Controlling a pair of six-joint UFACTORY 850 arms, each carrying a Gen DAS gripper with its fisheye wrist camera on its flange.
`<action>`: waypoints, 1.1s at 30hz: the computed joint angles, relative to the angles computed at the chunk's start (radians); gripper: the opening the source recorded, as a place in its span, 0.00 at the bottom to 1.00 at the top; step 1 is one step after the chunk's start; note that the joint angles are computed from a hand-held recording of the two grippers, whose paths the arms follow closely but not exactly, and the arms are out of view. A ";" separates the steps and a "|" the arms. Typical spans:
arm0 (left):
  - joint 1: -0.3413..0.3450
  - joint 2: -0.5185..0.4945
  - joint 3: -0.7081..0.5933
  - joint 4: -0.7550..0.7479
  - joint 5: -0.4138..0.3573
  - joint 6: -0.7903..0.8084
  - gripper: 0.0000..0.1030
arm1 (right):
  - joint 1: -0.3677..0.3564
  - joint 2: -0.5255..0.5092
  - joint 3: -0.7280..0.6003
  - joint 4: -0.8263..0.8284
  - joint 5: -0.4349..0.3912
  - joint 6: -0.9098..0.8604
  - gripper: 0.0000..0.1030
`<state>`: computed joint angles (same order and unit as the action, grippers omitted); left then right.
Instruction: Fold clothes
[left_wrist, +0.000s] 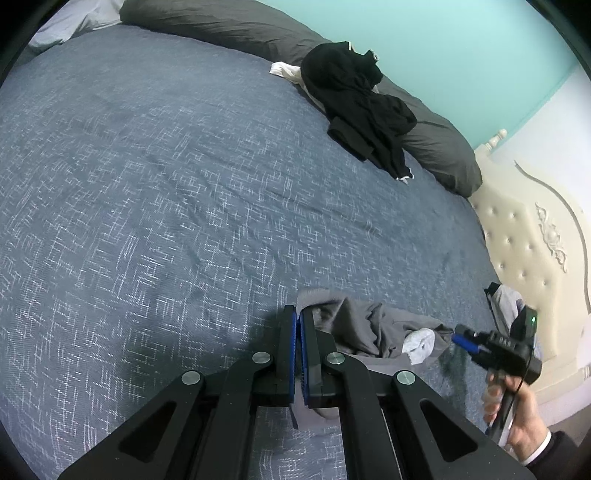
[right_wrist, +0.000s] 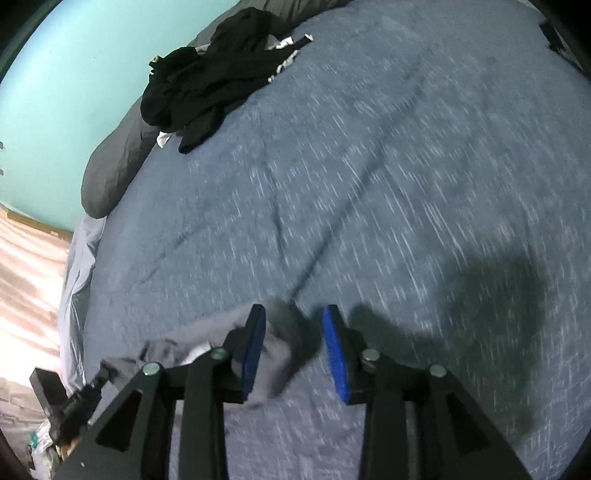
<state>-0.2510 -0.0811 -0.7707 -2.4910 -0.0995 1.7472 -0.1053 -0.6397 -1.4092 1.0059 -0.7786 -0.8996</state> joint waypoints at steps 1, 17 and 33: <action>-0.001 0.000 0.000 -0.002 0.001 0.002 0.02 | -0.005 0.005 0.015 0.011 -0.004 -0.019 0.32; 0.009 -0.002 -0.002 0.038 -0.006 -0.038 0.02 | 0.039 -0.003 0.026 0.052 0.004 -0.085 0.03; 0.028 -0.033 -0.024 0.069 -0.012 -0.078 0.02 | 0.179 -0.172 -0.369 -0.384 -0.065 0.432 0.03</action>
<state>-0.2234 -0.1142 -0.7948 -2.4219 -0.1116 1.6689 0.0736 -0.8118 -1.7778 0.6216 -0.8431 -0.4676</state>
